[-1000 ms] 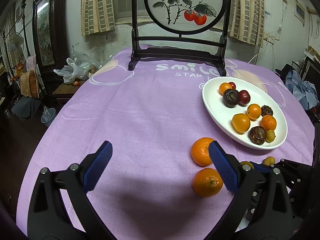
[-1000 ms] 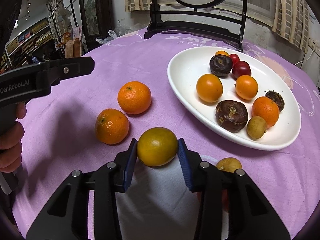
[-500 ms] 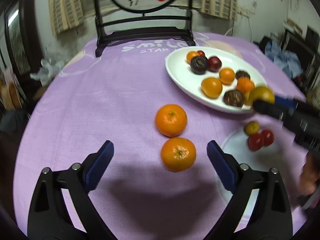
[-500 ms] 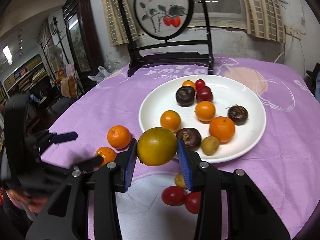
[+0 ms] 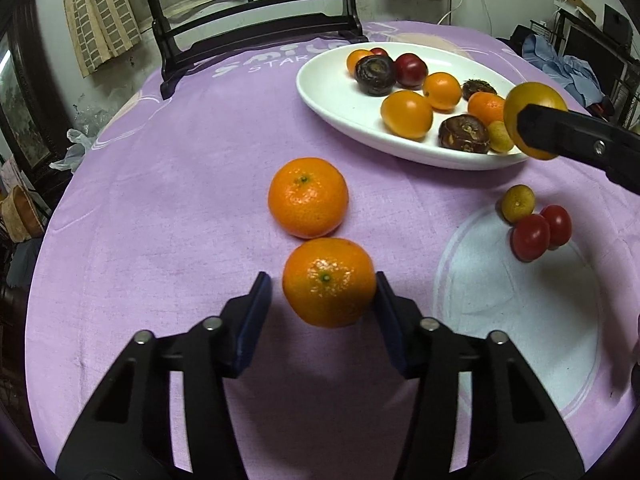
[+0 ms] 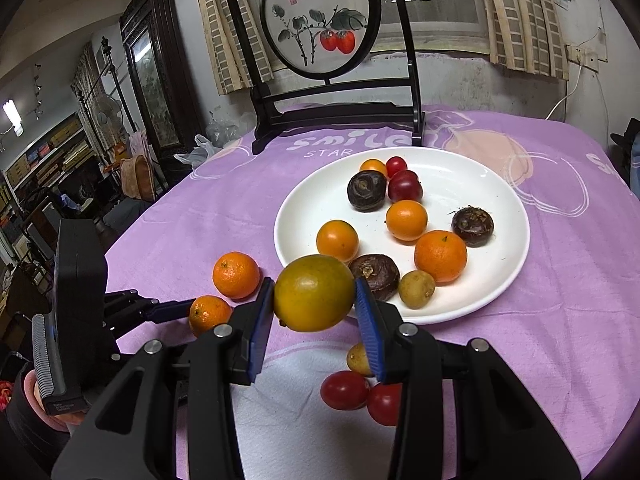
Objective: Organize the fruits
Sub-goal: 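Lower the citrus and the orange onto the white plate, opening both tools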
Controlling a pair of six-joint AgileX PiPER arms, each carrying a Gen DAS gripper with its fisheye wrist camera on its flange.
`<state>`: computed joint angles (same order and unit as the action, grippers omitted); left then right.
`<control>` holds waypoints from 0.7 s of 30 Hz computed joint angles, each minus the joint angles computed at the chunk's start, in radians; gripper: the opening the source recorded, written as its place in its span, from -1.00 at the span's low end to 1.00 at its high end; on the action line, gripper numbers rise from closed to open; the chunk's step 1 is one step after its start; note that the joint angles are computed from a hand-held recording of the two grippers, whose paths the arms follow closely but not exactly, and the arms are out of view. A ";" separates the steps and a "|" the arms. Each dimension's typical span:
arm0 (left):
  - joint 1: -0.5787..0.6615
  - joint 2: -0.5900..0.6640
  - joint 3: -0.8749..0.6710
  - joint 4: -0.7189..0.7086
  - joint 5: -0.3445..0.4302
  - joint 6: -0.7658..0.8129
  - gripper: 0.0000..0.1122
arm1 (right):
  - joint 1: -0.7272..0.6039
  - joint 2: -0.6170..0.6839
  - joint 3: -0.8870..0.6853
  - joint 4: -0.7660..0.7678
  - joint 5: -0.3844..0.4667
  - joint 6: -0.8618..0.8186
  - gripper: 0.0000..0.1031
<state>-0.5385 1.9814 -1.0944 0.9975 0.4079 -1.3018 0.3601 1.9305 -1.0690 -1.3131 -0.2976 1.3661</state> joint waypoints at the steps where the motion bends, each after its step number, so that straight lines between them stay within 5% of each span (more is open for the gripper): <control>1: -0.002 -0.001 0.000 -0.001 -0.002 0.006 -0.20 | 0.000 0.000 -0.001 -0.004 0.000 0.004 -0.21; 14: -0.038 -0.019 0.008 0.055 0.037 -0.050 -0.21 | -0.013 -0.002 0.000 0.033 -0.019 -0.034 -0.21; 21: -0.034 -0.112 -0.002 0.141 -0.015 -0.124 -0.21 | -0.107 0.010 -0.029 0.167 -0.058 -0.080 -0.21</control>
<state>-0.5728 1.8695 -1.0963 1.1387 0.3931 -1.4257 0.2535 1.9409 -1.0978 -1.1459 -0.3558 1.2866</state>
